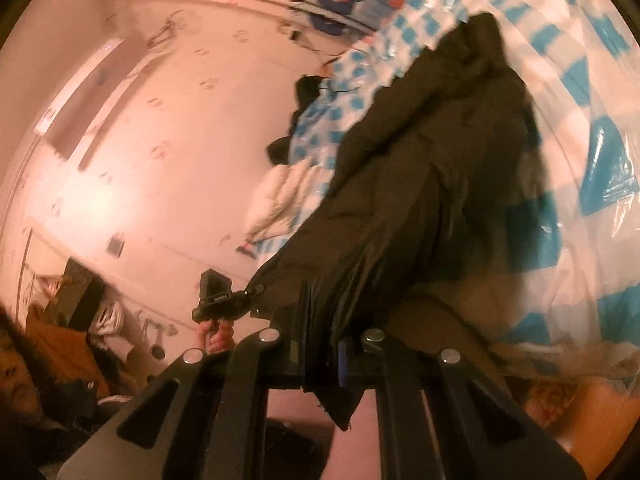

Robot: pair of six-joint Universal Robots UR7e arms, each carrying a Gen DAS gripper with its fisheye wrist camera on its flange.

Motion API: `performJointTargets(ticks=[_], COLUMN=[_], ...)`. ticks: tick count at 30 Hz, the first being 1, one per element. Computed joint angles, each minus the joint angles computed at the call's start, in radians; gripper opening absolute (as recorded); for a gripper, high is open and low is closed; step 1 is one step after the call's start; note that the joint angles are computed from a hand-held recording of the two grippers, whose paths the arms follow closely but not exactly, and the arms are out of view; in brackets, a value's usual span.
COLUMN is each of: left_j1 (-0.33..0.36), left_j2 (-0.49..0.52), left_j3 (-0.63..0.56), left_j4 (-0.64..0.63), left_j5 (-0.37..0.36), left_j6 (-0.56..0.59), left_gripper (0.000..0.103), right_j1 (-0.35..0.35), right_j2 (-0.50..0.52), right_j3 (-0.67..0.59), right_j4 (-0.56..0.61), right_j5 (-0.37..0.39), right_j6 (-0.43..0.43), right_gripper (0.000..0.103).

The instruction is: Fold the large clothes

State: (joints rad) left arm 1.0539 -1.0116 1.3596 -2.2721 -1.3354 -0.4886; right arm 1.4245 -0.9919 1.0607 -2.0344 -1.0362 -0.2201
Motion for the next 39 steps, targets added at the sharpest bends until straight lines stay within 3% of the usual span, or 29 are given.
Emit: performJointTargets(ticks=[5,8,9,11,13,16,20,25,29,39], left_j1=[-0.016,0.018,0.035,0.063,0.106,0.128,0.153,0.198,0.210,0.201], left_j2=[-0.076,-0.101,-0.112,-0.131,-0.163,-0.196,-0.198,-0.122,-0.072,0.034], left_j3=[0.062,0.109,0.133,0.180,0.245,0.299,0.322,0.271,0.231,0.111], left_j4=[0.102,0.188,0.181,0.116,0.001,-0.088,-0.164,-0.180,-0.184,-0.092], left_j5=[-0.057,-0.076,-0.074,-0.086,-0.126,-0.136,-0.176,-0.217,-0.240,-0.302], left_j6=[0.043,0.028,0.013,-0.007,-0.055,-0.075,-0.047,-0.041,-0.028,0.054], left_gripper=[0.008,0.035,0.050,0.059,0.074,0.084,0.090,0.090,0.090,0.090], right_j1=[-0.011,-0.038,-0.051,-0.088,-0.117,-0.148,-0.175,-0.170,-0.159,-0.143], right_j2=[-0.098,-0.115,-0.118,-0.124,-0.132,-0.137,-0.120,-0.049,-0.012,0.058], right_j3=[0.091,0.116,0.130,0.158,0.188,0.209,0.197,0.126,0.087,0.005], right_j4=[0.076,0.146,0.152,0.148,0.116,0.099,0.084,0.085,0.124,0.178], right_j5=[-0.023,-0.111,-0.131,-0.119,-0.101,-0.073,-0.007,-0.001,0.006,0.027], right_j6=[-0.061,-0.053,-0.040,-0.012,0.023,0.052,0.074,0.109,0.089,0.080], right_gripper=[0.011,0.018,0.035,0.055,0.057,0.069,0.075,0.075,0.077,0.080])
